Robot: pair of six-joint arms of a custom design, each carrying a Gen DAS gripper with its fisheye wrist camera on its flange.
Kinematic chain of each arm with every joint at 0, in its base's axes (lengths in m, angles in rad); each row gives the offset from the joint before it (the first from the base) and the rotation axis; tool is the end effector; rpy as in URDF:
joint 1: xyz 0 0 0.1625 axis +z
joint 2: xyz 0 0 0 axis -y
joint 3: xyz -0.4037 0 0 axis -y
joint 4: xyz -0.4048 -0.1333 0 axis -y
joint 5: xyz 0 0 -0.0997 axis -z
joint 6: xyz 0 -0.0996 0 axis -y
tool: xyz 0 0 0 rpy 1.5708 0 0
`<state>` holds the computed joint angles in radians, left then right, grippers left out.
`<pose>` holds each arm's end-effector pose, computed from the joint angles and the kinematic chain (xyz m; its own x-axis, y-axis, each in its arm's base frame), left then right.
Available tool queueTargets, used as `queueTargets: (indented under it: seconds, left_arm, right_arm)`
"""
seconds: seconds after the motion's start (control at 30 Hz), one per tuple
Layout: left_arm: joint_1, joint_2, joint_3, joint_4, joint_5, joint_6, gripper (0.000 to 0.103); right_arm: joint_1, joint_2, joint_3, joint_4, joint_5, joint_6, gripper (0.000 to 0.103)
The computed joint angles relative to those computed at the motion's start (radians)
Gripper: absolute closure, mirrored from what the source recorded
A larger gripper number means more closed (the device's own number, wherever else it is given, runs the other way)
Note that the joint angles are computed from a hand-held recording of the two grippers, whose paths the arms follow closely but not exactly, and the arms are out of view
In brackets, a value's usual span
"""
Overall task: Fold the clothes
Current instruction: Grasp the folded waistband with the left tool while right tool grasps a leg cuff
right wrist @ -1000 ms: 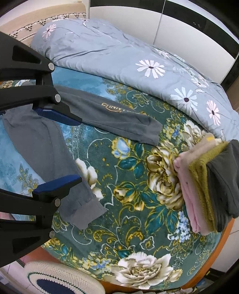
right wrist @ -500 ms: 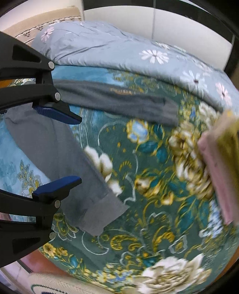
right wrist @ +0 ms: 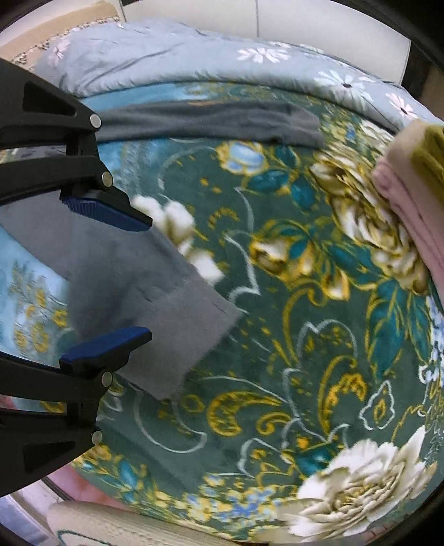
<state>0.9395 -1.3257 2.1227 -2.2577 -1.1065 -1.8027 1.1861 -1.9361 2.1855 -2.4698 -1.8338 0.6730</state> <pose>-0.1339 -0.4845 0.1651 -0.4117 -0.9113 -0.0046 -0.8090 0.3678 -0.4584 -0.0452 -0.3978 0.4234 -0.4675 0.8574 -0.2151 0.7548 0.2604 -0.6020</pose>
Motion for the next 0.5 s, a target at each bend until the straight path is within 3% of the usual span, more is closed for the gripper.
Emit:
queueTargets:
  seconds: [0.23,0.4,0.5]
  left_arm:
    - [0.017,0.035,-0.042,0.017,-0.011,0.037,0.096]
    - [0.026,0.062,-0.07,0.016,-0.013,0.036,0.096]
    - [0.026,0.047,-0.06,0.026,-0.015,0.028,0.096]
  right_arm:
    - [-0.029,0.098,-0.093,0.071,-0.041,-0.095,0.041]
    - [-0.043,0.147,-0.127,0.101,-0.019,-0.085,0.042]
    - [-0.033,0.184,-0.157,0.147,-0.047,-0.063,0.042]
